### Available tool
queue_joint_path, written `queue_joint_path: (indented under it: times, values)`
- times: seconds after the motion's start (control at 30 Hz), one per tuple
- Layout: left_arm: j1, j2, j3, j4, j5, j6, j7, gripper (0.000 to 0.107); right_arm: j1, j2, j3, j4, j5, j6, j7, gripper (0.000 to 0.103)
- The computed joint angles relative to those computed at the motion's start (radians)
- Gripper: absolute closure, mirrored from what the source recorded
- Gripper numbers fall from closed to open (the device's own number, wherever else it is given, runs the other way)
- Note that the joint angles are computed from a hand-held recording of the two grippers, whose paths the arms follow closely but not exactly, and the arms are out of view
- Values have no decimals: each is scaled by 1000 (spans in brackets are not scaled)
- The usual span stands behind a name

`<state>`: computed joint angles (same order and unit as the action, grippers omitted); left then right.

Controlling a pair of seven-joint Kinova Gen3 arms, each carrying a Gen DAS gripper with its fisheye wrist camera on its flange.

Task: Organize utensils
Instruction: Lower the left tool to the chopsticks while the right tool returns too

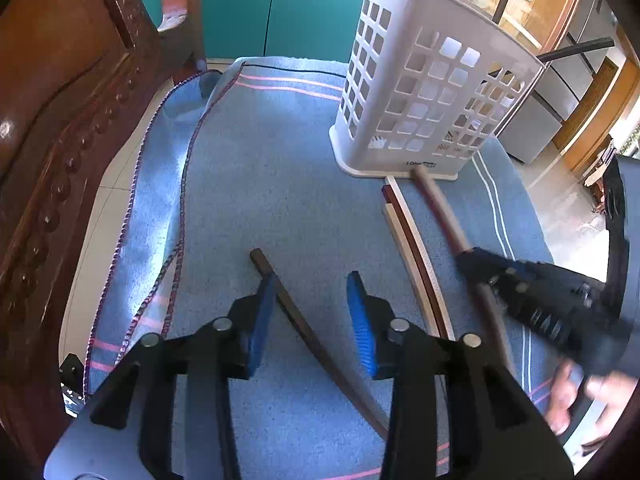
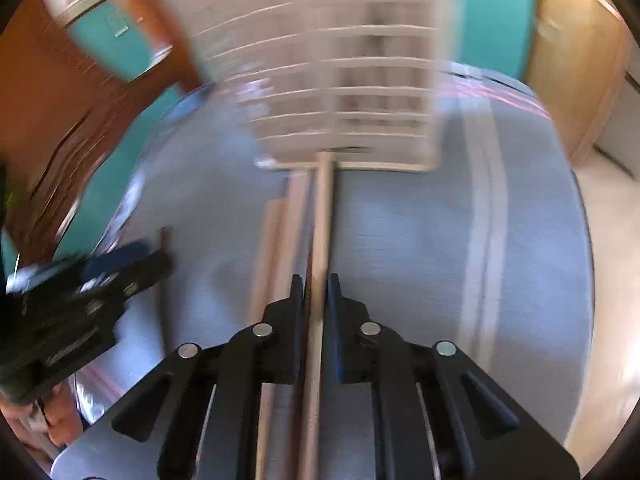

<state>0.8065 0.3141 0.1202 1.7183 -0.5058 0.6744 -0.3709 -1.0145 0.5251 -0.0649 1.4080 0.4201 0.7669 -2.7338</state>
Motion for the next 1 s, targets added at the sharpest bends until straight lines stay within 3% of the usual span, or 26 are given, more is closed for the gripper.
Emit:
queue_joint_path:
  times: [0.1,0.23,0.33,0.43,0.53,0.63,0.7,0.9,1.0]
  values:
    - [-21,16,18,-15,42,13,-41,69,37,-36,1,71,-36,-55,-73,91]
    - [-26,32,18,-26,76,5,-78,68,48,-64,1,111,-36,-54,-134,91]
    - [-37,33,19,-15,100,-51,-116,68,74,-72,-21,127,-57,-76,-109,91]
    - [-84,35,54,4,166,-146,-224,68,128,-84,-61,152,-131,-130,-28,91]
    - [-55,51,28,-12,179,-163,-267,68,199,-71,-128,158,-201,-213,54,91]
    - [-33,59,0,-24,185,-159,-268,66,108,-66,-53,122,-127,-157,42,88]
    - [-18,64,-16,-32,180,-150,-263,66,25,-35,9,65,-53,-75,18,74]
    - [37,75,-43,-60,126,-97,-222,66,-50,65,28,-90,43,71,39,73]
    - [39,84,-39,-71,110,-86,-222,66,-34,91,27,-126,39,69,25,73]
